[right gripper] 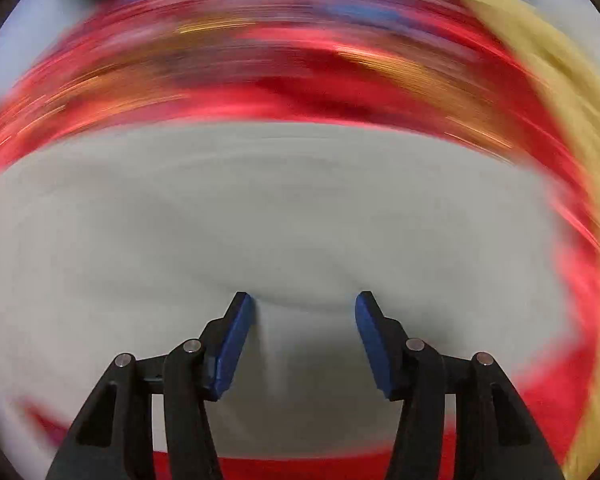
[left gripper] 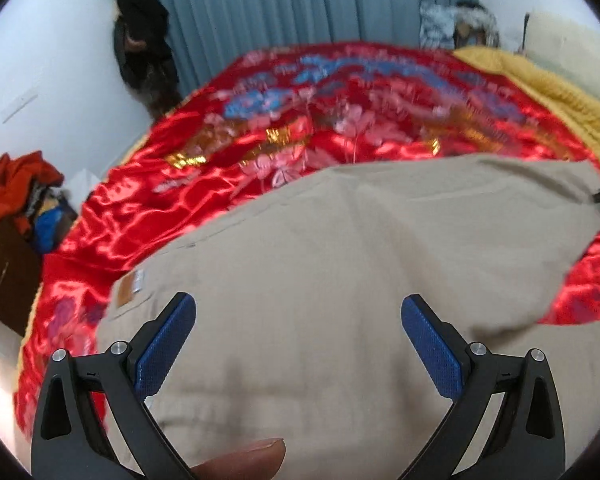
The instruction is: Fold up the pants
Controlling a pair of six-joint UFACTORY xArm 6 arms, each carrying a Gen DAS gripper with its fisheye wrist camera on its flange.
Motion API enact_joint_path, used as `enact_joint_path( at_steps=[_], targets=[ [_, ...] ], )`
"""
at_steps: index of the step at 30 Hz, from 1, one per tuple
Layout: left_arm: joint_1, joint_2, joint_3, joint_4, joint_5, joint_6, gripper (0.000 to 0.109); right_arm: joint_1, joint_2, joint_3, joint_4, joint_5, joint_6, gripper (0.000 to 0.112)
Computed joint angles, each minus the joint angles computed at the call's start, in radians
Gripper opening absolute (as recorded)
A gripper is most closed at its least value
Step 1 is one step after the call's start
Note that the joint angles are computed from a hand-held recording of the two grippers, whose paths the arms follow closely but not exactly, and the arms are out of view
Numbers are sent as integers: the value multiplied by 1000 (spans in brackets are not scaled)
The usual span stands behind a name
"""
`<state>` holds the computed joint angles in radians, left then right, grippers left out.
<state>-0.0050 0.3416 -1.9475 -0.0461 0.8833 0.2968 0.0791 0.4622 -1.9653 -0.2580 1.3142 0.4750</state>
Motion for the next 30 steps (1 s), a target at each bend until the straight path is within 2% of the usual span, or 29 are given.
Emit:
enact_joint_path(
  at_steps=[2,4,5,6,7,8,9,11,13,15,17,19,21,23,24,26,28,29,30],
  targets=[
    [-10,48,-21,13,22,30,103,-41,-98,113,-56,-51,67,53],
    [-25,90,-14,76,72,65,103,-62,-213,266,55,-235,1,53],
    [-26,80,39,94,47,83,102,-68,-242,311,146,-294,-58,54],
    [-19,56,91,71,3,102,102,-56,-268,346,194,-313,-98,54],
    [-18,43,100,74,-2,95,102,-46,-274,352,201,-291,-112,54],
    [-20,30,92,104,20,73,102,-29,-284,357,166,-254,-95,54],
    [-22,-4,116,127,11,58,102,-8,-329,404,132,-258,-52,54],
    [-17,-132,239,58,-52,112,102,25,-479,562,188,-362,-55,54],
    [-13,-254,348,-53,-32,198,103,54,-581,659,331,-395,-149,56],
    [-16,-372,479,-105,-11,252,103,131,-688,759,489,-359,-235,59],
    [-28,-466,621,-66,-23,271,103,217,-793,862,541,-303,-240,59],
    [-32,-527,740,17,-34,257,103,266,-878,949,526,-261,-200,58],
    [-6,-554,792,-22,-56,262,102,292,-999,1057,418,-170,-87,58],
    [15,-545,769,-20,-28,236,103,248,-1153,1166,329,-113,-3,49],
    [18,-539,754,-9,-12,215,103,209,-1225,1206,288,-84,41,48],
    [12,-530,726,29,13,174,103,125,-1321,1237,175,34,97,48],
    [-10,-527,706,88,9,129,103,61,-1364,1245,129,88,95,46],
    [-17,-536,702,86,1,125,103,57,-1353,1229,124,106,110,45],
    [-25,-535,682,71,-2,119,103,89,-1310,1178,87,144,150,46]
  ],
)
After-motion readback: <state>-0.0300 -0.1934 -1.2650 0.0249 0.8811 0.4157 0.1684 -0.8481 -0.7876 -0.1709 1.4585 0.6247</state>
